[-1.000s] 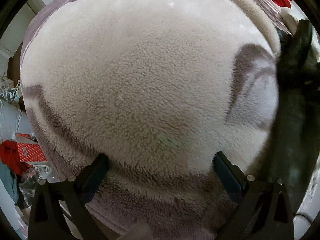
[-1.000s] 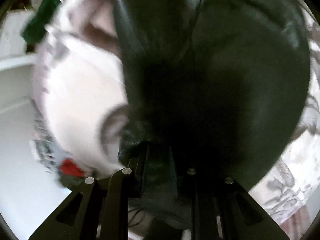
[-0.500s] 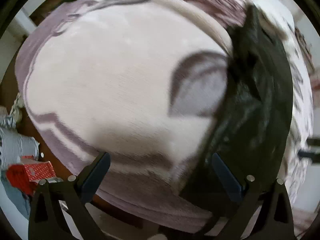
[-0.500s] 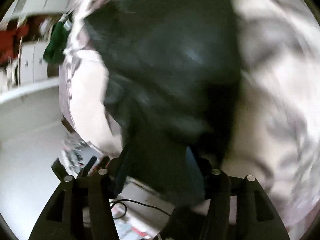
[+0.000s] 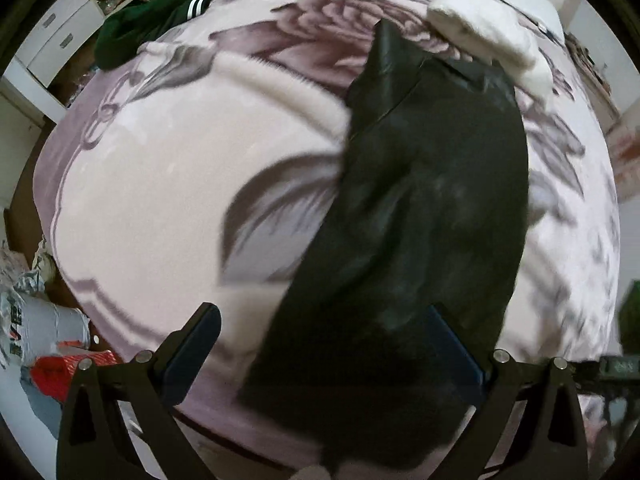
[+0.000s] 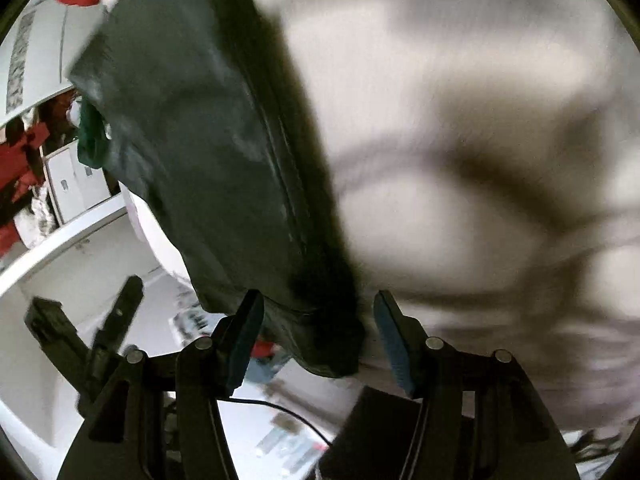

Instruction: Fold large clothes

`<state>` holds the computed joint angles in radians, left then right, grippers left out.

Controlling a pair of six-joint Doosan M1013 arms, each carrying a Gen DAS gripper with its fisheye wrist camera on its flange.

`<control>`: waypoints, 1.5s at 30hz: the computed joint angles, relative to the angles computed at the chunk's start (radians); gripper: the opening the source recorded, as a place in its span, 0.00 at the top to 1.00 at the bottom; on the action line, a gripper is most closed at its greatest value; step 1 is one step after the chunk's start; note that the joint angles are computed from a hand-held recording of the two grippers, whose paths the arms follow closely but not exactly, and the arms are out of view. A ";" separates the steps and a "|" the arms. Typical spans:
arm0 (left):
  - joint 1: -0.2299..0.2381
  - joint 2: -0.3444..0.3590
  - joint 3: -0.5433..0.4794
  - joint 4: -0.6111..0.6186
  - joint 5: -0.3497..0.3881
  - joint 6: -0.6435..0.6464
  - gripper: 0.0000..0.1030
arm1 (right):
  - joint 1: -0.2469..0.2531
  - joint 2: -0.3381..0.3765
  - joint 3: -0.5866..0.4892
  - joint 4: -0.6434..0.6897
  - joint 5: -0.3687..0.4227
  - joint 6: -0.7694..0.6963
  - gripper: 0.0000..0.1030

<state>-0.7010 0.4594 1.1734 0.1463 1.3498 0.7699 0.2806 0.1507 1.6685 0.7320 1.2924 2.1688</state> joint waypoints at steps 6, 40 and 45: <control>0.031 0.103 -0.152 -0.121 -0.057 0.011 0.26 | -0.078 0.027 -0.182 -0.225 0.182 0.054 0.42; 0.117 0.173 -0.097 -0.403 -0.175 0.064 0.95 | -0.180 0.647 -0.799 0.229 0.258 -0.620 0.67; 0.118 0.168 -0.089 -0.417 -0.194 0.093 0.95 | -0.194 0.531 -0.682 0.220 0.123 -0.638 0.84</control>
<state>-0.5831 0.6271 1.0845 -0.2704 1.1556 0.8626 0.0863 0.6820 0.9865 0.9518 1.4154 1.5307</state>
